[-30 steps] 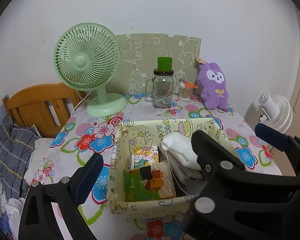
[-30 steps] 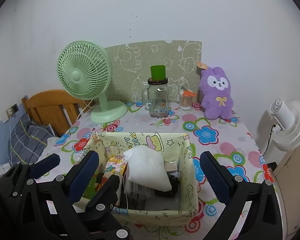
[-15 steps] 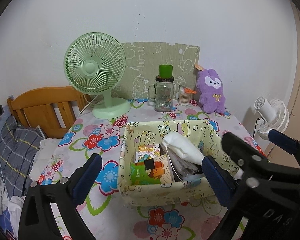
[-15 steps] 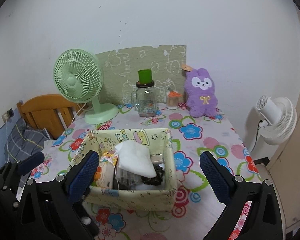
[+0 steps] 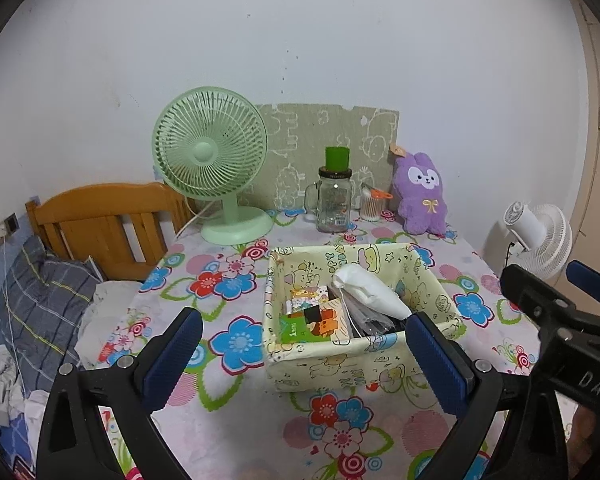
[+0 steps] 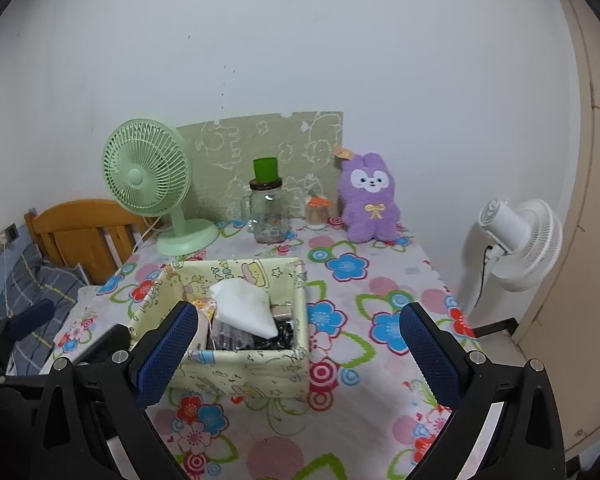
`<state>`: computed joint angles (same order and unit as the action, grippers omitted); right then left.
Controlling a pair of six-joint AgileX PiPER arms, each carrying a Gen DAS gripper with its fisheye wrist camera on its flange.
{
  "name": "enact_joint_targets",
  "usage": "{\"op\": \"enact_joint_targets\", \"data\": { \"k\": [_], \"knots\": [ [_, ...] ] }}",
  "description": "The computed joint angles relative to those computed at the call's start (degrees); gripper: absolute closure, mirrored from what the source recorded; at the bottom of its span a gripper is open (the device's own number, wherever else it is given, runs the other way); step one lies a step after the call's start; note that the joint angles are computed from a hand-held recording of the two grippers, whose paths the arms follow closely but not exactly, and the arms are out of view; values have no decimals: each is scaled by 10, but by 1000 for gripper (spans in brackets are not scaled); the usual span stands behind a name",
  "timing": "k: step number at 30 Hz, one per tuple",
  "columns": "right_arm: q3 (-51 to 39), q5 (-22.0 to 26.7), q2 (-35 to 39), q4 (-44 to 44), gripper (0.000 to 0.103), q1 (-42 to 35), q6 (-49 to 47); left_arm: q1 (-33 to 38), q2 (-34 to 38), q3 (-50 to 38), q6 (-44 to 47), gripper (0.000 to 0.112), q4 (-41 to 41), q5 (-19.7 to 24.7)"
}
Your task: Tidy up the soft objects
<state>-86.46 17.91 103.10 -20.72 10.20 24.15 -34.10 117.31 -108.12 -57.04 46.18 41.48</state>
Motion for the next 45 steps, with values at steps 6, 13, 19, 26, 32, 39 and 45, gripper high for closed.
{"op": "enact_joint_targets", "data": {
  "k": [6,13,19,26,32,39,45],
  "knots": [
    [51,4,-57,-42,1,-3,38,-5,-64,74,-42,9,26,-19],
    [125,-21,-121,-91,1,-7,96,-24,-116,139,-112,9,92,-10],
    [164,-32,-151,-139,1,-6,148,-38,-139,171,-143,9,116,-12],
    [179,-33,-163,-223,1,0,229,-44,-145,181,-166,9,131,-12],
    [178,-35,-163,-196,1,-4,202,-45,-142,179,-164,9,132,-14],
    [171,-38,-157,-158,1,-7,164,-46,-140,176,-159,9,129,-15],
    [170,-38,-155,-158,1,-8,166,-46,-142,180,-167,9,138,-18]
  ]
}}
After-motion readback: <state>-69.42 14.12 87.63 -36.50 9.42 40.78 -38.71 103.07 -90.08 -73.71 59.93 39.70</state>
